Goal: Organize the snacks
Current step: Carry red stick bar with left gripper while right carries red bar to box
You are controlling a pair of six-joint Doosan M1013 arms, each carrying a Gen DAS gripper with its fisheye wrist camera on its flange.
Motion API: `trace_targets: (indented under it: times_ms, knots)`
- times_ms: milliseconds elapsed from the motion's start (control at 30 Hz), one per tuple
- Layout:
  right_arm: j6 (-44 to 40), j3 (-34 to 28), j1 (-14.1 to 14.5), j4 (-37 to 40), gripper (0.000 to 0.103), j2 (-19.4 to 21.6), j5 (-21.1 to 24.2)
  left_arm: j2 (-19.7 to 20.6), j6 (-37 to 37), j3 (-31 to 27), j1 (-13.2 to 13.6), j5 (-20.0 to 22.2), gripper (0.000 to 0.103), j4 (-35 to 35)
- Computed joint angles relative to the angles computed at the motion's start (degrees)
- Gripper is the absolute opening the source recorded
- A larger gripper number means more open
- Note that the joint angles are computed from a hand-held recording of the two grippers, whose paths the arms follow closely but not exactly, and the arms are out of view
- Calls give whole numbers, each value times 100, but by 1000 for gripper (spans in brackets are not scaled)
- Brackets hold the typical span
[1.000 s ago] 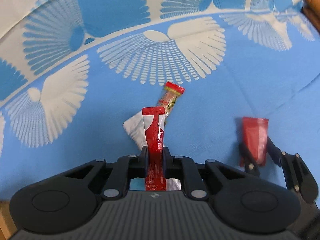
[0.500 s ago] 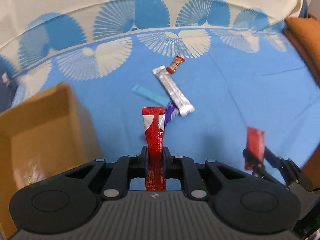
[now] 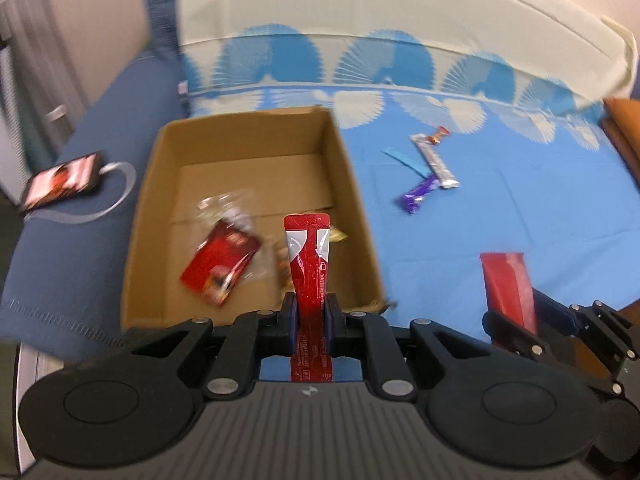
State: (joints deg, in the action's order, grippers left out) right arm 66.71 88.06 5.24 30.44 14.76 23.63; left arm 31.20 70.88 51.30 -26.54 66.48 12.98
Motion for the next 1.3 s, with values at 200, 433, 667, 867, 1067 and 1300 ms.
trace_targets:
  times_ms: [200,433,667,867,1067,1300]
  knots:
    - [243,178,221,-604,44,-257,-307,-691,-371,1066,40,-685,14,137]
    - [855,388,420,-1456,44,-473,-500,-972,-469,1467,82,-1125,14,43]
    - [1816,318,536,-2583,44,-468,-351,-990,-265,1556,186,-1282,14,-303]
    - [1994,155,632,-2951,45,-347,-86,-919,-222,1526,335,-1295,14,-506]
    - [1978,-26,691,-3091,45,-212,202,-836,-193,1461,426,-1270,14,-594]
    - [1959,-226,711,-3157,44,-54,461,-735,-217,1348,495,-1275,14,-554]
